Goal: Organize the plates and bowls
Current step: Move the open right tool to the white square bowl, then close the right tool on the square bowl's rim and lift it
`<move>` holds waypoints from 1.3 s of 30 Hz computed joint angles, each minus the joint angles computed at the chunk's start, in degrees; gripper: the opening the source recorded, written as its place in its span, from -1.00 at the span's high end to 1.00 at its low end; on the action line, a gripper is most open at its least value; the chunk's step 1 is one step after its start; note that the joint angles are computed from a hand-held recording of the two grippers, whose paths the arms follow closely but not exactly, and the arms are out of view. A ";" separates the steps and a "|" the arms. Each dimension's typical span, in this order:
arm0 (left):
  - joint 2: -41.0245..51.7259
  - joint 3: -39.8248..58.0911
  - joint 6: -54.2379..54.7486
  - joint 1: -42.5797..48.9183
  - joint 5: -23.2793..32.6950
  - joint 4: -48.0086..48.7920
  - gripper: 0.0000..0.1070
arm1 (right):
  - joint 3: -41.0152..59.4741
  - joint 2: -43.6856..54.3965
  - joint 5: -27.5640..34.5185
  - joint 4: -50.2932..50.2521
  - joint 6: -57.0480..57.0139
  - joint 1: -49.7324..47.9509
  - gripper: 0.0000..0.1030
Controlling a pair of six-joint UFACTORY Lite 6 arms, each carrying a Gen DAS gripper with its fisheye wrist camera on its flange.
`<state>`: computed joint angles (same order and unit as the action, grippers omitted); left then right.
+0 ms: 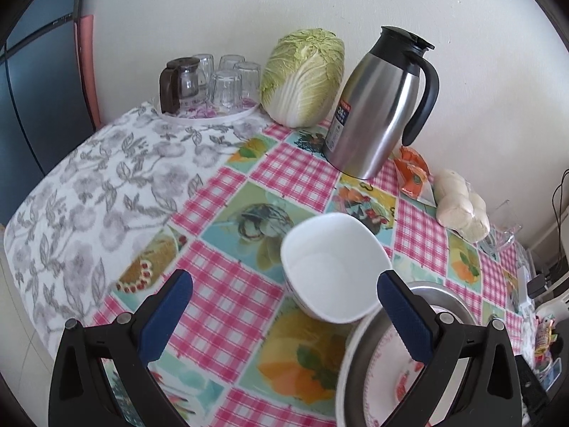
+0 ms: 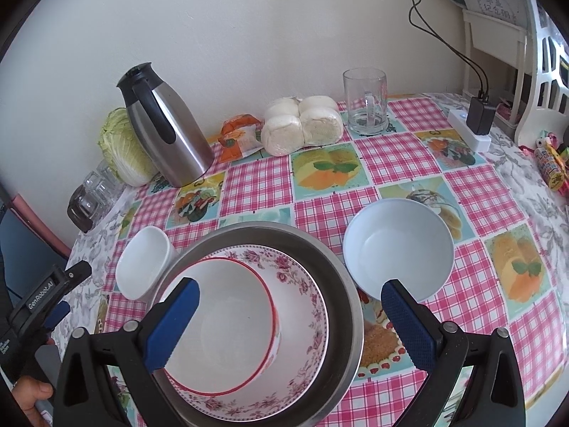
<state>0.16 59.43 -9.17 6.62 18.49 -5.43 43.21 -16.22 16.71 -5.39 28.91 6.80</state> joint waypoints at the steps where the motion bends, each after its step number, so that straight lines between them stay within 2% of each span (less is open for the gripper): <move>1: 0.10 -0.05 0.87 0.13 -0.52 -0.48 -0.93 | 0.61 0.20 0.44 -2.64 2.89 0.87 -1.00; 5: 1.93 1.53 7.56 1.47 -0.21 -6.04 -0.93 | 4.56 2.40 2.58 -6.68 7.66 3.72 -1.00; 12: 5.93 5.35 28.37 6.64 5.71 -29.11 -0.93 | 15.63 8.69 7.40 -10.80 12.67 9.41 -1.00; 19: 10.74 7.96 35.19 10.54 8.30 -37.64 -0.92 | 28.80 18.83 12.82 -18.30 20.28 16.37 -1.00; 23: 13.89 9.84 36.81 11.73 9.48 -39.63 -0.91 | 36.29 26.08 14.57 -16.87 19.03 18.81 -0.98; 27: 17.51 11.90 37.46 12.83 10.64 -40.99 -0.90 | 43.94 34.15 17.59 -17.34 19.92 20.72 -0.80; 29: 19.47 13.14 38.06 13.19 11.22 -41.70 -0.82 | 46.94 37.75 18.78 -16.80 19.68 20.99 -0.65; 30: 20.35 13.81 37.85 13.26 11.38 -41.58 -0.69 | 48.18 39.33 19.10 -15.99 19.05 20.88 -0.57; 31: 21.32 14.54 37.50 13.31 11.59 -41.31 -0.63 | 49.53 41.06 19.44 -15.09 18.43 20.73 -0.57; 33: 22.91 15.56 37.97 13.49 11.74 -41.97 -0.63 | 51.74 43.89 20.14 -13.96 17.63 20.54 -0.40; 36: 25.34 17.05 39.74 13.77 12.64 -44.54 -0.61 | 55.31 48.02 20.73 -11.11 15.19 20.07 -0.25; 39: 27.25 18.55 40.14 13.16 12.85 -44.95 -0.49 | 59.68 52.35 22.14 -10.80 14.34 20.16 -0.04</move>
